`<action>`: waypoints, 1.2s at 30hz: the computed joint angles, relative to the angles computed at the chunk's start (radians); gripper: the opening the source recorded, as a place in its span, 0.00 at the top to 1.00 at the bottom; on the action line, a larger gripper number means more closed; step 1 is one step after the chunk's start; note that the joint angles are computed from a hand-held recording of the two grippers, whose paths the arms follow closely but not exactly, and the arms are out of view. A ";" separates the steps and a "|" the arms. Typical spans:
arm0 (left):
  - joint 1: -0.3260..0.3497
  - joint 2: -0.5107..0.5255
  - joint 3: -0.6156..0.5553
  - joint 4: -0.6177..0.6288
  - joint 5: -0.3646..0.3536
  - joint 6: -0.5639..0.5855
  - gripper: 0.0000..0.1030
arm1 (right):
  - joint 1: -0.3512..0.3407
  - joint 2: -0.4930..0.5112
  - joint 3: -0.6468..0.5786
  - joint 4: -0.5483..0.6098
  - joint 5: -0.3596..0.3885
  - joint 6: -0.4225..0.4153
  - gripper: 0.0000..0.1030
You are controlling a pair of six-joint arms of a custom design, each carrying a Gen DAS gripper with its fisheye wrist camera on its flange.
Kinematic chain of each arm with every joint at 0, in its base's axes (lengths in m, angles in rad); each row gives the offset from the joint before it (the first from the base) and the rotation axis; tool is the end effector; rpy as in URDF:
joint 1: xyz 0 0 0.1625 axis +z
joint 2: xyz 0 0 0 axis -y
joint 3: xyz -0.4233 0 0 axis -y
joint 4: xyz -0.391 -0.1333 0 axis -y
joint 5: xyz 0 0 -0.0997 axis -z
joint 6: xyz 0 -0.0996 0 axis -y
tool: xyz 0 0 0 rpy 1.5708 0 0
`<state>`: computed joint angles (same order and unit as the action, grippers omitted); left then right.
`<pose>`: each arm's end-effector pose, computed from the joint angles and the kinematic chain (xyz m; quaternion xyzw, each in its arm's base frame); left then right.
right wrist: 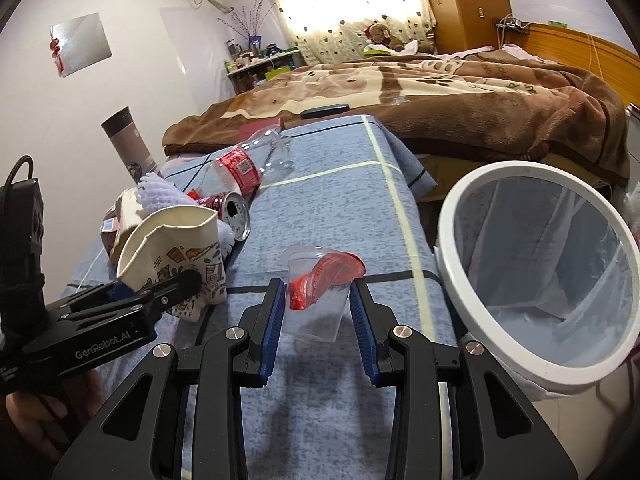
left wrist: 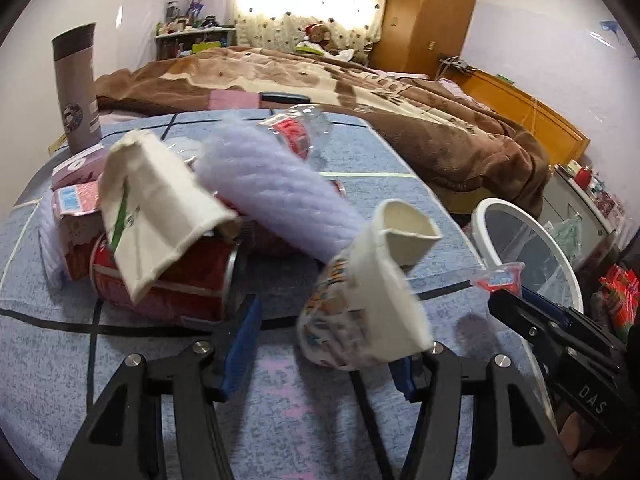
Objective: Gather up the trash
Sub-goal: 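Grasp the white printed paper cup with the left tool, then carry both held cups over the white mesh trash bin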
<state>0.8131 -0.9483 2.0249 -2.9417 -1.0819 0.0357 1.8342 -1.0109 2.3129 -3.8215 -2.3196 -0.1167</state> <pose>-0.2494 -0.5256 0.1070 0.3381 0.8990 -0.2177 0.1737 0.1794 -0.4136 0.1827 -0.0076 -0.8446 0.4478 0.2933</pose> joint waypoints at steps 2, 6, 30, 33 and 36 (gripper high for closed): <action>-0.008 0.005 0.003 -0.010 0.007 0.013 0.45 | -0.002 -0.003 0.003 -0.006 -0.002 -0.003 0.66; -0.003 0.003 -0.006 0.018 -0.014 -0.008 0.72 | -0.005 -0.008 0.012 -0.018 0.001 -0.002 0.66; -0.094 -0.045 0.023 -0.005 -0.045 -0.007 0.77 | 0.019 -0.063 0.055 -0.126 -0.003 -0.086 0.66; -0.108 -0.021 0.007 -0.013 -0.064 0.002 0.77 | 0.019 -0.080 0.063 -0.149 -0.021 -0.110 0.66; -0.123 0.008 -0.016 -0.009 -0.090 0.011 0.77 | 0.012 -0.101 0.070 -0.170 -0.043 -0.135 0.66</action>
<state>0.6905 -0.9402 2.0091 -2.9507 -1.1719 0.0469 1.8462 -1.1123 2.3834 -3.9919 -2.3629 -0.2512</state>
